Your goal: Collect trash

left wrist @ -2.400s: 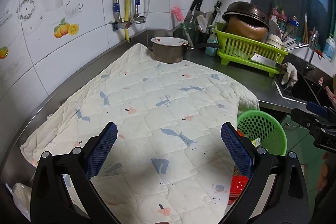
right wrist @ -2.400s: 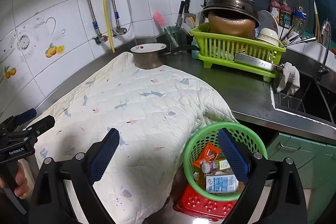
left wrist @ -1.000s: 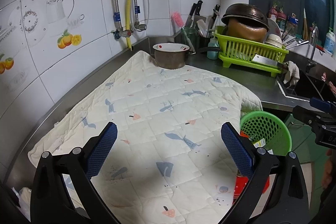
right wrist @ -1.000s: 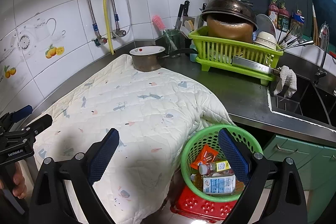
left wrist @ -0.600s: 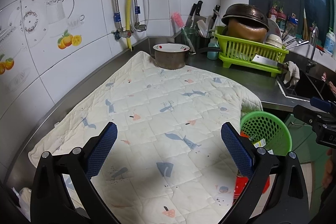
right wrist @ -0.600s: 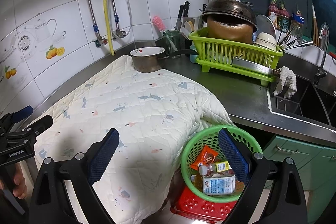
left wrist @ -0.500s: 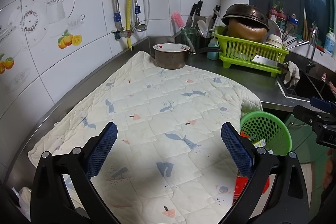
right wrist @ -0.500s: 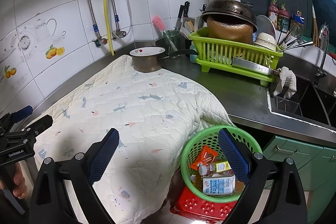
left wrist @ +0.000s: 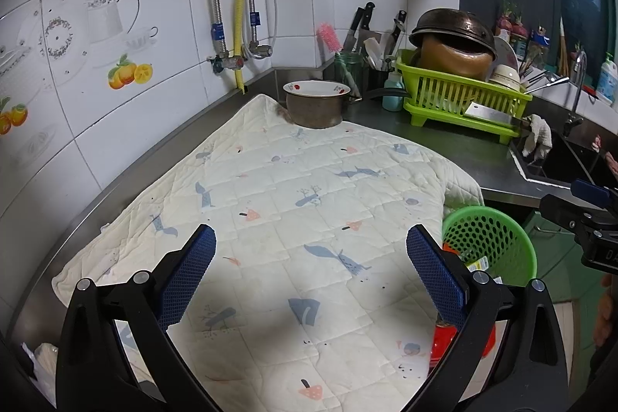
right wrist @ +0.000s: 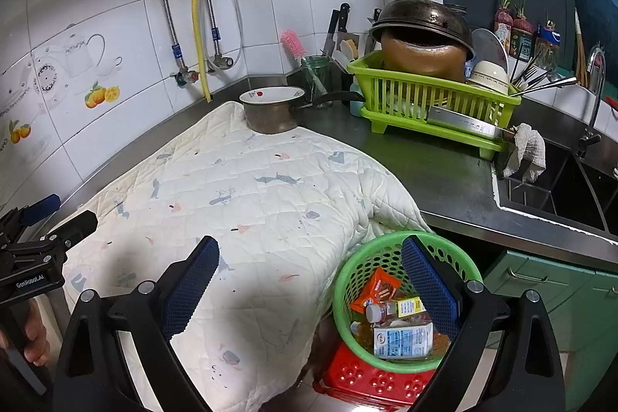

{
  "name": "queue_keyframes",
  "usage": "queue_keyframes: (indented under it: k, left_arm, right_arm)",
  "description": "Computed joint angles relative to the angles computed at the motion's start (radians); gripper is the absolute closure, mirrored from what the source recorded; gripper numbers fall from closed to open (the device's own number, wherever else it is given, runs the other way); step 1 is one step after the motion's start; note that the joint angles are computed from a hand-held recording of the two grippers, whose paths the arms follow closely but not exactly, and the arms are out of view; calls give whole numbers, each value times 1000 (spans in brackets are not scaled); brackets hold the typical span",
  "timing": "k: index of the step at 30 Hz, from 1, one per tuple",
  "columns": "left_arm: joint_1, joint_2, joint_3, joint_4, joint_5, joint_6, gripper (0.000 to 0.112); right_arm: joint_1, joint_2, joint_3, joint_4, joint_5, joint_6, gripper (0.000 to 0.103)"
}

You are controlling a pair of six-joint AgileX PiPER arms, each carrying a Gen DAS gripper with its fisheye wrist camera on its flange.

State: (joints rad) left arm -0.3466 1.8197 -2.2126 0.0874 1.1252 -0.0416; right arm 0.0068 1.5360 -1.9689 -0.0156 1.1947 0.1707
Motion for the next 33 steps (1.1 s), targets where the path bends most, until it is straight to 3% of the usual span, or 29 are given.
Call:
queue_keyframes:
  k: [33]
  left_arm:
    - [-26, -22, 41, 29, -24, -39, 14]
  right_arm:
    - [5, -12, 20, -1, -11, 9, 11]
